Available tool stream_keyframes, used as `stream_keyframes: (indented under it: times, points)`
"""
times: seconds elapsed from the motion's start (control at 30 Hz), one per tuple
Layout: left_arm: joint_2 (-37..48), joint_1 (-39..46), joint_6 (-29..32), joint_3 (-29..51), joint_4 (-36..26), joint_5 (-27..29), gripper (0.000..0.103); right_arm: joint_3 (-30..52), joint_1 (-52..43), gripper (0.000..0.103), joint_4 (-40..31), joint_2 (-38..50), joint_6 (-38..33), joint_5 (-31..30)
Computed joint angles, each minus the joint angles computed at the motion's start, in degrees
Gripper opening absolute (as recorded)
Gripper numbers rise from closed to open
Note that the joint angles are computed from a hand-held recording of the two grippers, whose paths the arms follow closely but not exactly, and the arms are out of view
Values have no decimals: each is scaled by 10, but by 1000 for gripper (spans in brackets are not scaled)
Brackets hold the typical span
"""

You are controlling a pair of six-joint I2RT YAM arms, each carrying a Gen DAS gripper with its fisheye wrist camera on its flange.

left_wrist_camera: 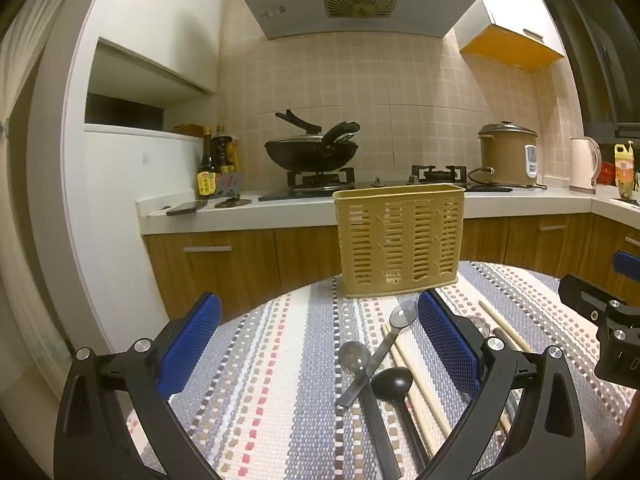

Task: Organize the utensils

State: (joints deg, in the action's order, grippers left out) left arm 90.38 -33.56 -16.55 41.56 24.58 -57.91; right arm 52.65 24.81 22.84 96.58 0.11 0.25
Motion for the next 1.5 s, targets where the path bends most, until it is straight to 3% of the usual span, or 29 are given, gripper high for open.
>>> stream_keyframes:
  times: [1.33,1.5]
  points:
    - [11,-1,1,5,2,0,95,2,-1,95,6,8,-2,1]
    - [3,8,-17,7,-25,13,95,2,0,95,10,13,11,29]
